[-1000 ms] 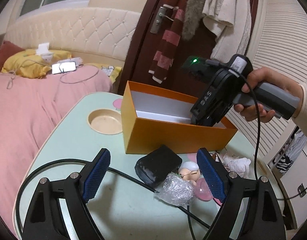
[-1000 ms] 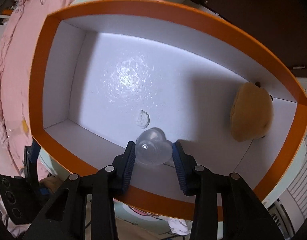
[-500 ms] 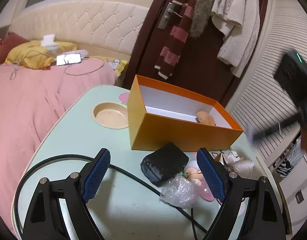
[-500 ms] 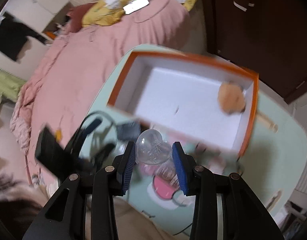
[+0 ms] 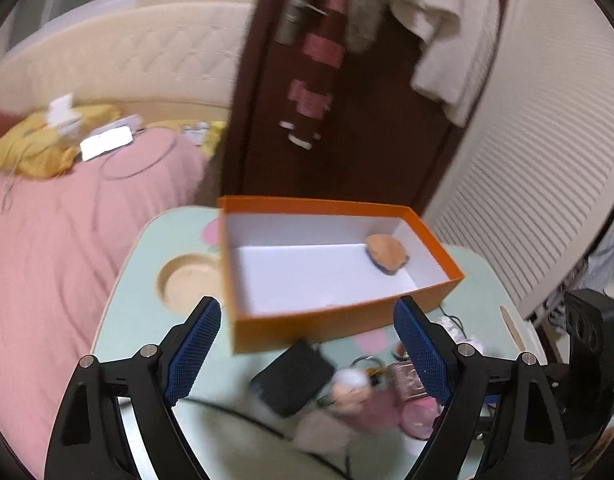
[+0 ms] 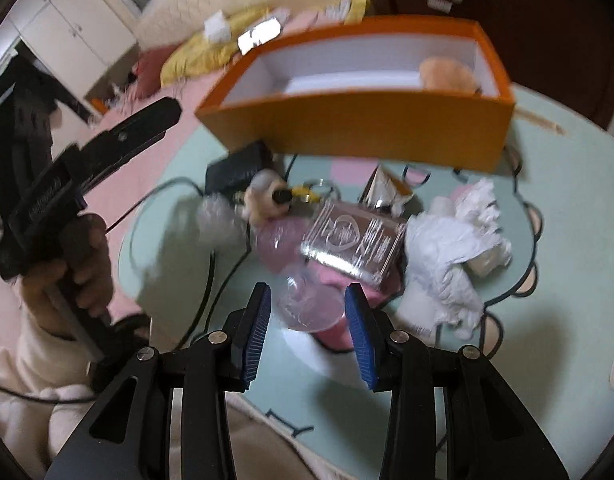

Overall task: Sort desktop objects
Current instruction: 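Grasp the clear heart-shaped item in the box with the right gripper, place it on the table, then grasp the brown plush toy in the box with the left gripper, set it on the table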

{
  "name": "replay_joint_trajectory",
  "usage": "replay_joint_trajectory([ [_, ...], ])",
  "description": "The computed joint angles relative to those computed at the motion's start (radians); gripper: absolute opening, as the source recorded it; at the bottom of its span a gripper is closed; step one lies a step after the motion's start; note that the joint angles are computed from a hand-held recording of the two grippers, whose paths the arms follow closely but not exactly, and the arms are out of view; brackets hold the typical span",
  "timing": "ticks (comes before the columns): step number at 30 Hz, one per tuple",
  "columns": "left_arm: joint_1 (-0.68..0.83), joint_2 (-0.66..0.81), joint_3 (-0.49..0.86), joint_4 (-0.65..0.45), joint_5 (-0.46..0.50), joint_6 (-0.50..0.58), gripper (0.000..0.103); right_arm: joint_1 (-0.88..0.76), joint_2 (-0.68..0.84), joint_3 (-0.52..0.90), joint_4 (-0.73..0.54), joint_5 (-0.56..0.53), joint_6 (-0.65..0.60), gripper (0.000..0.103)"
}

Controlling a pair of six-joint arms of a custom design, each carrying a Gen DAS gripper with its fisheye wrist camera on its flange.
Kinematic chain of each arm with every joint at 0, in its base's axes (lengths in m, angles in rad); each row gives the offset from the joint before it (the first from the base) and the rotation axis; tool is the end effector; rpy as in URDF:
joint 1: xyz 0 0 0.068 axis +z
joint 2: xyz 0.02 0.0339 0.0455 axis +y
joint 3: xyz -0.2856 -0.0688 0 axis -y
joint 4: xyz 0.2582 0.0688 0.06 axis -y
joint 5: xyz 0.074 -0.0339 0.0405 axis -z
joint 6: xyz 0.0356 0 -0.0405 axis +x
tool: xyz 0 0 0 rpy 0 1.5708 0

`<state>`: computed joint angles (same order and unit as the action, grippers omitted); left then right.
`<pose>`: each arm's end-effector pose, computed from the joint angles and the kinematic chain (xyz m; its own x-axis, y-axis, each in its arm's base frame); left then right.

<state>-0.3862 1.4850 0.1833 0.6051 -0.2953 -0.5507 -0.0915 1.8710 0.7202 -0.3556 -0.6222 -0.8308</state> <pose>0.1937 -0.0676 0.0958 -0.5869 -0.3018 -0.7513 -0.1801 0.9533 -0.2423 0.2719 -0.0041 0.0723 -0.6973 -0.5386 -0.4729 -0.7090 0.6153 0.3447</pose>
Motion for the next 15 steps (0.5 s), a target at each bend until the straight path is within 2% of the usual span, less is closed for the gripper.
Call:
replay_joint_trajectory([
  [2, 0.027, 0.000, 0.125, -0.174, 0.070, 0.037, 0.088, -0.039, -0.011, -0.034, 0.050, -0.062, -0.004, 0.044],
  [6, 0.066, 0.119, 0.387, -0.434, 0.211, 0.081, 0.087, -0.146, 0.013, -0.024, 0.025, -0.212, -0.045, 0.047],
  [8, 0.068, 0.221, 0.535, -0.521, 0.240, 0.114, 0.087, -0.185, 0.054, -0.007, 0.020, -0.266, -0.041, 0.050],
  [10, 0.055, 0.319, 0.660, -0.595, 0.214, 0.130, 0.087, -0.225, 0.106, 0.028, -0.016, -0.312, -0.055, 0.050],
  [12, 0.055, 0.442, 0.815, -0.694, 0.199, 0.119, 0.087, -0.256, 0.141, 0.063, -0.073, -0.343, -0.081, 0.050],
  [14, 0.066, 0.558, 0.949, -0.767, 0.227, 0.086, 0.086, -0.258, 0.136, 0.059, -0.083, -0.355, -0.088, 0.050],
  [15, 0.073, 0.608, 1.006, -0.799, 0.244, 0.069, 0.081, -0.238, 0.135, 0.046, -0.051, -0.359, -0.064, 0.050],
])
